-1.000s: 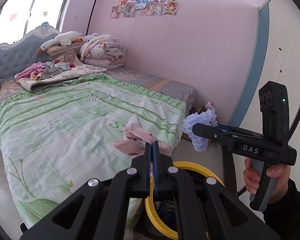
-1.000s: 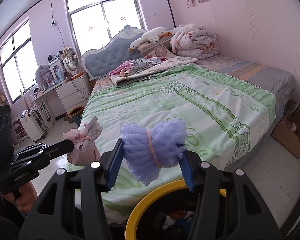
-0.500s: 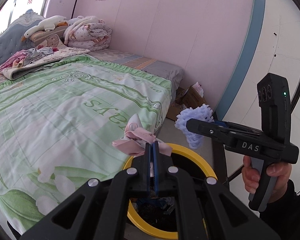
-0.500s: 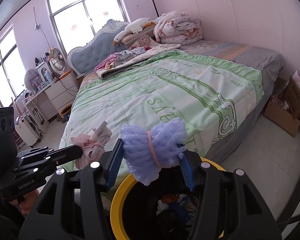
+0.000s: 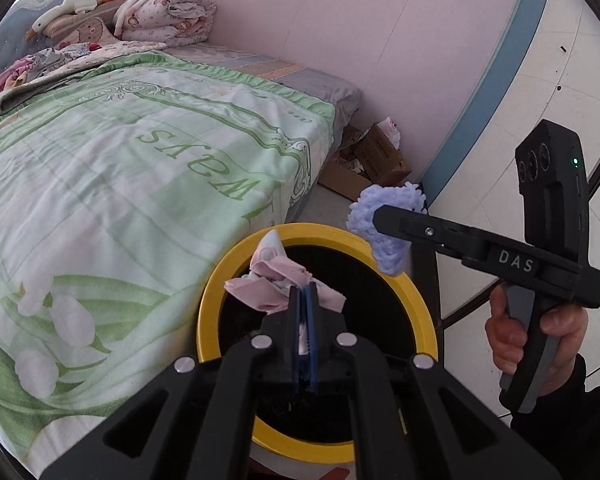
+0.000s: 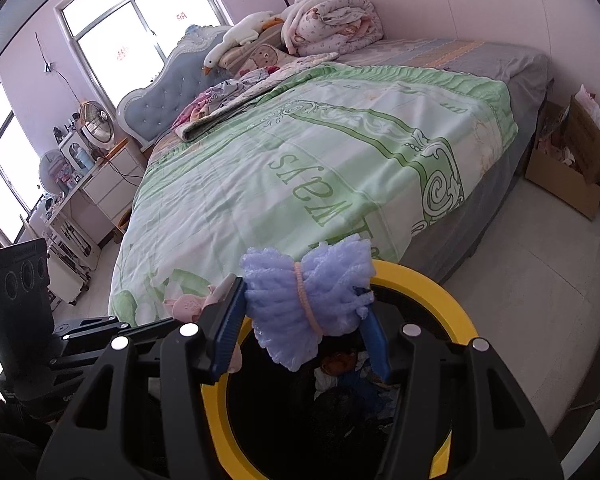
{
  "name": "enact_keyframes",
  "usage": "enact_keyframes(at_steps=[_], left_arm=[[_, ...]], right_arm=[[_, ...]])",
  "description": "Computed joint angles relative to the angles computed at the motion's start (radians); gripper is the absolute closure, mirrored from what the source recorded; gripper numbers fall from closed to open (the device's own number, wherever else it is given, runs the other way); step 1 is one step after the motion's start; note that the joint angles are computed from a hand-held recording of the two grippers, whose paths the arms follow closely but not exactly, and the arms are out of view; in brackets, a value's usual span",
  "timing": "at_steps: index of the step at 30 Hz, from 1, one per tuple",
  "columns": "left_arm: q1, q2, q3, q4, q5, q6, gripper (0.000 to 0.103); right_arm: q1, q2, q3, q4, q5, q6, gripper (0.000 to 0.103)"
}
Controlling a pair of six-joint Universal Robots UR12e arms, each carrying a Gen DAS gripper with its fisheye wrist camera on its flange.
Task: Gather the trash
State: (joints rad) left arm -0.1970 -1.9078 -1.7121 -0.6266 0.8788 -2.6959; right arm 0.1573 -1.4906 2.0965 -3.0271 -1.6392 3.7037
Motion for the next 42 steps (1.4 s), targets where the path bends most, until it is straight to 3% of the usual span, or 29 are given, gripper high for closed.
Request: enact_keyframes(at_steps=[7,10,16,24,42], left_arm=[[0.006,0.005,0.000,0.002,-0.023,-0.009,0.100],[0.013,0.007,0.001,-0.009,-0.036,-0.016,0.085],[0.029,0.007,0.000,0.018,-0.048,-0.048,0.075],[0.050,0.007,-0.006,0.057,-0.027,-0.092,0.074],[0.128,0.029,-0.059,0.203,0.040,-0.212,0.074]], right_arm=[[-0.006,-0.003,0.002,0.007,-0.004,0.032,0.044],[-0.008,-0.004,0.003,0.001,-0.012,0.044,0.042],[-0.011,-0.006,0.006,0.002,-0.013,0.074,0.033],[-0.006,0.005,-0.008,0.014,-0.001,0.061,0.033],[0.049,0.120,-0.147,0.059,0.052,-0.046,0.033]])
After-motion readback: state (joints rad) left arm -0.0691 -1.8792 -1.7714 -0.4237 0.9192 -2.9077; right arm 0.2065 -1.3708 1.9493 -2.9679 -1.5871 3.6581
